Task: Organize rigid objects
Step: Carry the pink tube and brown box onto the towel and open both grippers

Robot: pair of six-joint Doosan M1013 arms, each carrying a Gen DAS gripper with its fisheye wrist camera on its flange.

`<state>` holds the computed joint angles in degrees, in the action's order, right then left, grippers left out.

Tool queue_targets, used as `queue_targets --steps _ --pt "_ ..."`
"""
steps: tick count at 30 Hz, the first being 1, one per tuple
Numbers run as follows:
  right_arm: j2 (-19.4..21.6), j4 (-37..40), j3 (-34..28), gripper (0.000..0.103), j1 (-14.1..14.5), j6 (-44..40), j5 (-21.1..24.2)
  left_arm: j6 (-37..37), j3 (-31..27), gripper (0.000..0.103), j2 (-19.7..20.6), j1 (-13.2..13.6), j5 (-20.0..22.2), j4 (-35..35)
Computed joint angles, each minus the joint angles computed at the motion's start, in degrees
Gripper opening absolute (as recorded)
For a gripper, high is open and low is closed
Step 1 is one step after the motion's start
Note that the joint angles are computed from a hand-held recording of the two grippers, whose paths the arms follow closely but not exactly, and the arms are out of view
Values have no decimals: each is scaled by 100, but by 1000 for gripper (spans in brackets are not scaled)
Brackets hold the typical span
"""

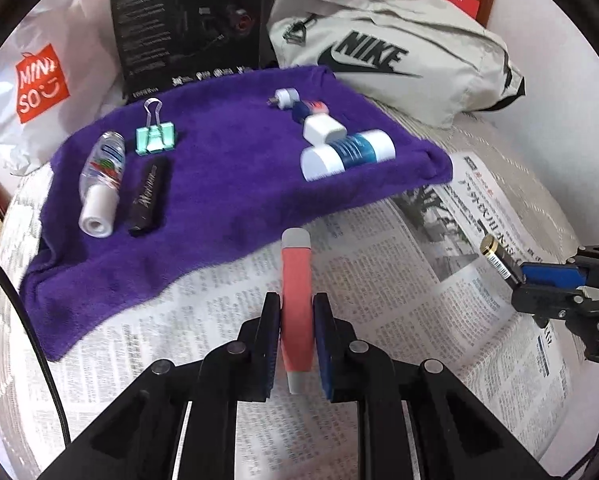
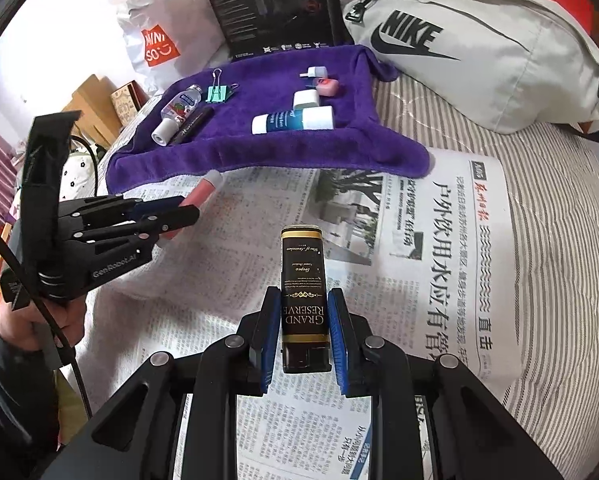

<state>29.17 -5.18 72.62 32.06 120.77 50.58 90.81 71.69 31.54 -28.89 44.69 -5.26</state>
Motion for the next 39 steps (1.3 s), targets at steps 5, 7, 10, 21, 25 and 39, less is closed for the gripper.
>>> queue_targets --steps 5,7,10,21,25,39 --pt "100 -14 -220 24 18 -118 42 40 -23 17 -73 78 -145 -74" --pt "144 -49 -329 24 24 -147 43 28 -50 17 -88 102 -165 -50" --pt "231 -48 -532 24 17 -245 77 94 -101 17 -114 156 -231 -61" --pt "645 74 -1319 24 -68 -639 183 65 -445 16 7 375 -168 -70" --pt "782 182 -1578 24 -132 -757 179 58 -670 17 138 460 -56 -221" --pt "1819 567 -3265 24 -338 -1280 883 1 -1120 17 484 636 214 -443"
